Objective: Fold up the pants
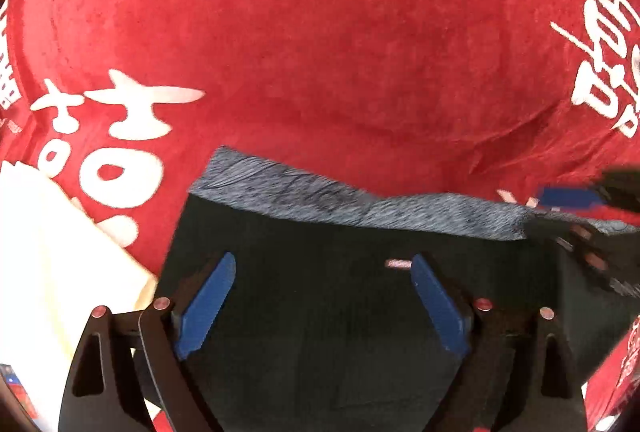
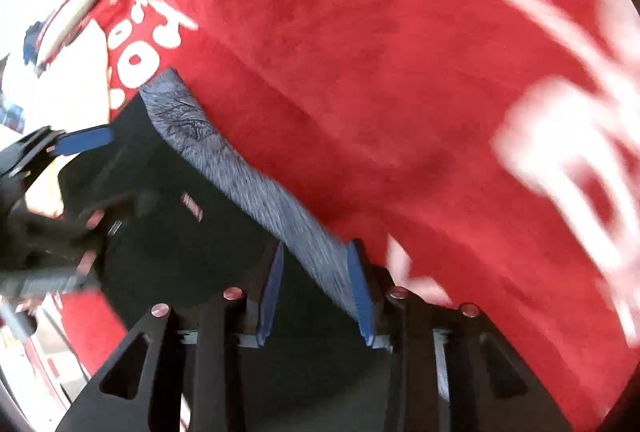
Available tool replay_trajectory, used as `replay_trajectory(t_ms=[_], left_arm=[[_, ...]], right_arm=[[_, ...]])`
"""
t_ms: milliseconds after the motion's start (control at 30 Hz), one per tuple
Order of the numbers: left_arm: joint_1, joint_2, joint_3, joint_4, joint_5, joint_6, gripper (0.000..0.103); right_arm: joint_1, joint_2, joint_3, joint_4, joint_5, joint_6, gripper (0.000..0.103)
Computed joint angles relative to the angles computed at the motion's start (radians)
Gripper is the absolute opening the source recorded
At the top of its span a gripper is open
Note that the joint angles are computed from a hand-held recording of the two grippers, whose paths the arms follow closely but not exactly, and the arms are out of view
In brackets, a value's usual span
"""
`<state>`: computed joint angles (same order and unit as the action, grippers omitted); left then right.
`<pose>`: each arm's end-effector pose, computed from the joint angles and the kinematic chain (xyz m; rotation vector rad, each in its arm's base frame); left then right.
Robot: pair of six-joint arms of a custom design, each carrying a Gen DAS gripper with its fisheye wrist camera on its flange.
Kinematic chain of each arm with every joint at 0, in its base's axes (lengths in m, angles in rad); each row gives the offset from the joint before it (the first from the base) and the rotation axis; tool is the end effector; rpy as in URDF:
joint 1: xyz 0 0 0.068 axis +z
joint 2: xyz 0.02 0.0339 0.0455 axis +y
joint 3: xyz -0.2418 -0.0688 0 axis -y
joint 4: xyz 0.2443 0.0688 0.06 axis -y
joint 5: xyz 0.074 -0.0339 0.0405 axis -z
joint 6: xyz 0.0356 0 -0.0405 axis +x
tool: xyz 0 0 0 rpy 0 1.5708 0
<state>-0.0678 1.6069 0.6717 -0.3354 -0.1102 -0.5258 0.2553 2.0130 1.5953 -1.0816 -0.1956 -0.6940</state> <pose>0.2541 -0.0133 0.0897 -0.6637 2.7436 0.0240 0.3649 0.1024 0.1791 -1.3887 2.6795 0.2655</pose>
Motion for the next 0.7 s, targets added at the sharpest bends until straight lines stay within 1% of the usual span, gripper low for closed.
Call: replay_trajectory(t_ms=[67, 100, 133, 200, 233, 267, 300, 333, 367, 400, 467, 500, 533, 567, 600, 700], left_arm=[[-0.020, 0.061, 0.030, -0.010, -0.006, -0.019, 0.091], [-0.022, 0.102, 0.038, -0.007, -0.019, -0.025, 0.091], [-0.017, 0.138, 0.032, 0.009, -0.043, -0.016, 0.091], [-0.029, 0.119, -0.014, 0.070, -0.066, 0.011, 0.093], [-0.033, 0.127, -0.010, 0.068, -0.072, 0.027, 0.093], [-0.043, 0.127, -0.005, 0.059, -0.079, 0.033, 0.093], [-0.047, 0.133, 0.002, 0.050, -0.084, 0.042, 0.093], [-0.048, 0.138, 0.016, 0.031, -0.084, 0.044, 0.093], [-0.058, 0.138, 0.035, 0.001, -0.087, 0.033, 0.093], [-0.069, 0.141, 0.057, -0.040, -0.091, 0.021, 0.093], [-0.122, 0.113, 0.093, -0.136, -0.091, -0.038, 0.093], [-0.157, 0.075, 0.091, -0.161, -0.071, -0.068, 0.093], [-0.184, 0.049, 0.098, -0.190, -0.064, -0.088, 0.093], [-0.233, 0.029, 0.107, -0.211, -0.053, -0.112, 0.093], [-0.273, 0.027, 0.117, -0.222, -0.051, -0.128, 0.093], [-0.354, 0.070, 0.159, -0.216, -0.022, -0.163, 0.093]], right_arm=[[-0.085, -0.061, -0.045, -0.026, 0.001, -0.006, 0.037], [-0.120, -0.088, -0.077, -0.018, 0.011, -0.008, 0.037], [-0.183, -0.121, -0.126, 0.005, 0.035, -0.020, 0.037], [-0.277, -0.135, -0.180, 0.059, 0.102, -0.044, 0.037], [-0.336, -0.117, -0.200, 0.093, 0.164, -0.043, 0.037], [-0.392, -0.097, -0.197, 0.105, 0.188, -0.057, 0.036], [-0.463, -0.087, -0.181, 0.101, 0.135, -0.080, 0.036], [-0.524, -0.096, -0.174, 0.109, 0.119, -0.089, 0.036], [-0.552, -0.103, -0.172, 0.117, 0.148, -0.088, 0.036], [-0.581, -0.100, -0.152, 0.090, 0.140, -0.087, 0.037], [-0.638, -0.079, -0.068, -0.043, 0.088, -0.053, 0.040], [-0.663, -0.062, -0.026, -0.125, 0.033, -0.048, 0.040], [-0.690, -0.046, 0.012, -0.227, -0.046, -0.043, 0.040], [-0.707, -0.037, 0.025, -0.294, -0.102, -0.040, 0.040], [-0.722, -0.027, 0.018, -0.374, -0.177, -0.032, 0.040], [-0.715, -0.048, -0.138, -0.428, -0.310, 0.014, 0.040]])
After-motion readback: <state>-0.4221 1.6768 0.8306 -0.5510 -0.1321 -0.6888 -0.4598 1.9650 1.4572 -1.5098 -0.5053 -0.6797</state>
